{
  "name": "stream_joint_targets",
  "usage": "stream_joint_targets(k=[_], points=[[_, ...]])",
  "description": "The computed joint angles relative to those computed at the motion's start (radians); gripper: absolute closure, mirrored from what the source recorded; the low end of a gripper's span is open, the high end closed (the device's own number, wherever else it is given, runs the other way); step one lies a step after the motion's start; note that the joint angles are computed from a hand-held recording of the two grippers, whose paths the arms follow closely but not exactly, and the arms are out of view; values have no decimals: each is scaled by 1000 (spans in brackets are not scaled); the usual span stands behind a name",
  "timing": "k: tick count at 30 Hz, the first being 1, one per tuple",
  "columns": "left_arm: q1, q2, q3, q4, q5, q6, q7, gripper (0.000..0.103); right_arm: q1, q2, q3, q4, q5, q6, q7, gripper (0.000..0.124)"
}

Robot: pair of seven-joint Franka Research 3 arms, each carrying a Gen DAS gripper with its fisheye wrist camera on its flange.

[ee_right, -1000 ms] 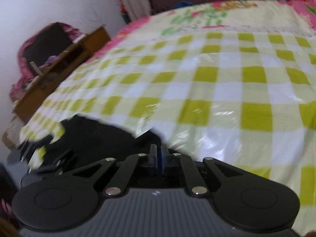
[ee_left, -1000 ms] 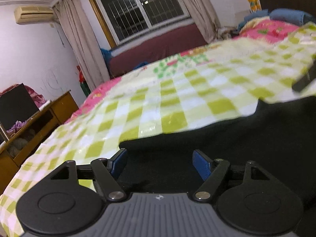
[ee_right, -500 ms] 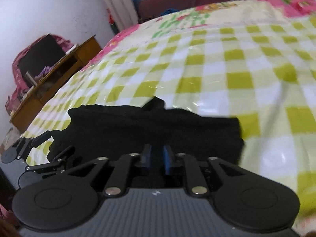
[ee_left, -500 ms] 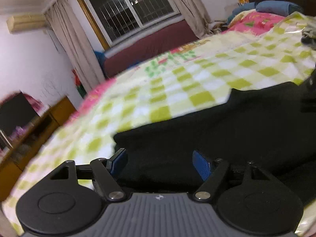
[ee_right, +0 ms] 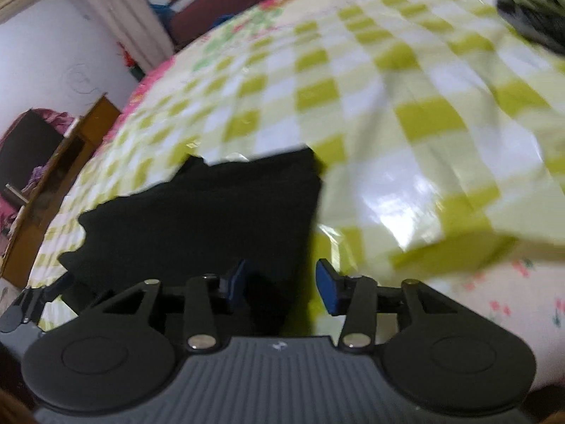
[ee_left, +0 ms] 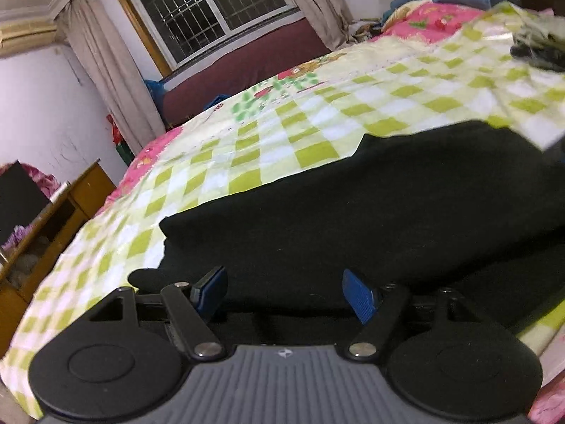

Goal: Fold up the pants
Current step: 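Lift and fold the pants edge with the right gripper toward the left gripper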

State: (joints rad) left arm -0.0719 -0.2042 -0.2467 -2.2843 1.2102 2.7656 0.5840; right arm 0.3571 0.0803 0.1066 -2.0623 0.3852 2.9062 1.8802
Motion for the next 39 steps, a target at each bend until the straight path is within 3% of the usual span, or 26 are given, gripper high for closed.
stream_joint_targets(k=[3, 5, 11, 14, 19, 24, 27, 29, 31, 36, 39], points=[[-7, -10, 10, -11, -47, 41, 8, 18, -30, -10, 48, -15, 312, 12, -227, 75], [-9, -4, 9, -6, -84, 57, 26, 18, -41, -4, 57, 5, 494, -26, -354, 75], [-7, 15, -1, 11, -98, 90, 32, 18, -41, 51, 58, 62, 634, -57, -483, 59], [-10, 27, -3, 19, -114, 92, 51, 18, -36, 60, 65, 74, 680, -48, -529, 58], [-14, 43, 1, 31, -132, 93, 72, 18, -56, 63, 83, 104, 952, -93, -795, 59], [-20, 77, 1, 65, -124, 70, 66, 18, -64, 163, 68, 201, 1008, -182, -779, 61], [-40, 92, 8, 83, -164, 37, 127, 18, -45, 196, 72, 234, 947, -137, -698, 92], [-53, 97, 9, 92, -193, 17, 167, 18, -85, 179, 96, 216, 1078, -157, -784, 105], [-71, 103, 13, 98, -255, 18, 233, 18, -100, 155, 90, 191, 1158, -184, -854, 108], [-117, 137, 4, 125, -377, 36, 366, 20, -96, 94, 50, 137, 1172, -160, -884, 109], [-144, 162, 0, 139, -427, 83, 458, 20, -98, 47, 20, 87, 1099, -146, -832, 109]])
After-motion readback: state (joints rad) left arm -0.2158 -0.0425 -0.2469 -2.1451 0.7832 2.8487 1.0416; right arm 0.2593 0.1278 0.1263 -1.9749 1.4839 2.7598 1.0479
